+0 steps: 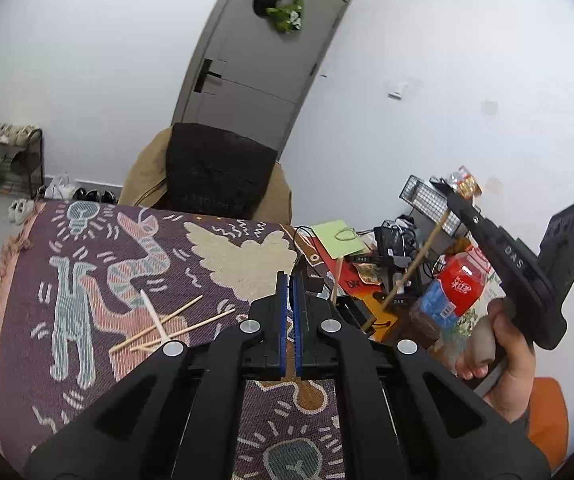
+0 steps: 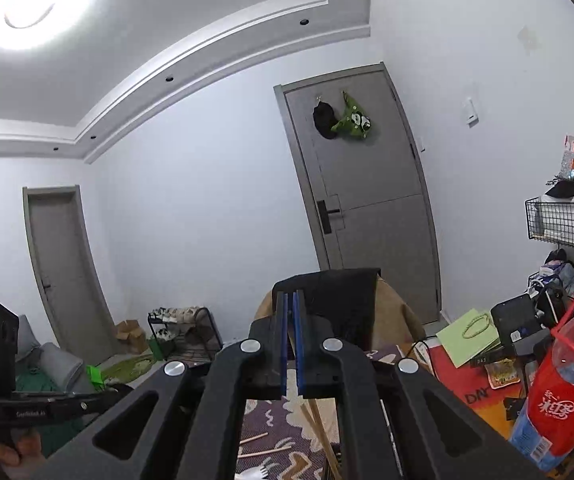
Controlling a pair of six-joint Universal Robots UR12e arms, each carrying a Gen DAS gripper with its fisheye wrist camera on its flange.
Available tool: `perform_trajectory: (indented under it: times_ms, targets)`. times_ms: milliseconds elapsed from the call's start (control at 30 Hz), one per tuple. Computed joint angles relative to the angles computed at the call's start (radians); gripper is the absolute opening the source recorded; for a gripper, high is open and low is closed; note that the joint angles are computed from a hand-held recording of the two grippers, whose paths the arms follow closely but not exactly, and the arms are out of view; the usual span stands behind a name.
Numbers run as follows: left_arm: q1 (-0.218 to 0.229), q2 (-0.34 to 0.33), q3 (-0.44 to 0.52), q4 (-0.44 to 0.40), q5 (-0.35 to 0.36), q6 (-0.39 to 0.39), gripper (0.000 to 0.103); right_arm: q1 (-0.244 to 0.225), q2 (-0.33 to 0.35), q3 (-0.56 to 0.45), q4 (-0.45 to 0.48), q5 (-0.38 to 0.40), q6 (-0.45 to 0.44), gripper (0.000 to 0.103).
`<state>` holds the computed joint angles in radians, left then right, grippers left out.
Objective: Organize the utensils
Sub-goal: 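Lift the chopstick with the left gripper and carry it to the black holder, then drop the chopstick into the black holder by opening the left gripper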
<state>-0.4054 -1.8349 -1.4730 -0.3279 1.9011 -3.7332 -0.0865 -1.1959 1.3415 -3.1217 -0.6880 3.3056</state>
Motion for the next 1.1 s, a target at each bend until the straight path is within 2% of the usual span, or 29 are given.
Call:
perform_trajectory:
  times_ms: [133, 200, 300, 333, 400, 567, 867, 1100]
  targets:
    - [-0.001, -0.025, 0.044, -0.046, -0.017, 0.03, 0.003, 0.002, 0.01, -0.003, 0.006, -0.017, -0.012, 0.004]
    - [-0.001, -0.038, 0.068, -0.07, -0.028, 0.044, 0.003, 0.004, 0.008, 0.004, 0.039, -0.035, -0.035, 0.004]
    - [-0.004, -0.057, 0.1, -0.098, -0.036, 0.063, 0.003, -0.006, -0.005, 0.032, 0.108, -0.056, -0.06, 0.012]
    - [-0.004, -0.063, 0.11, -0.109, -0.039, 0.071, 0.003, -0.011, -0.007, 0.043, 0.091, -0.053, -0.048, 0.036]
    - [-0.006, -0.075, 0.132, -0.133, -0.044, 0.086, 0.003, -0.022, -0.016, 0.078, 0.001, -0.085, 0.002, 0.067]
    - [-0.009, -0.111, 0.197, -0.212, -0.06, 0.132, 0.004, -0.051, -0.047, 0.135, 0.051, -0.077, 0.004, 0.06]
    - [-0.014, -0.17, 0.313, -0.358, -0.089, 0.206, 0.004, -0.074, -0.1, 0.237, 0.121, -0.082, -0.043, 0.061]
    - [-0.021, -0.213, 0.4, -0.477, -0.079, 0.255, 0.004, -0.076, -0.12, 0.293, 0.173, -0.103, -0.071, 0.061]
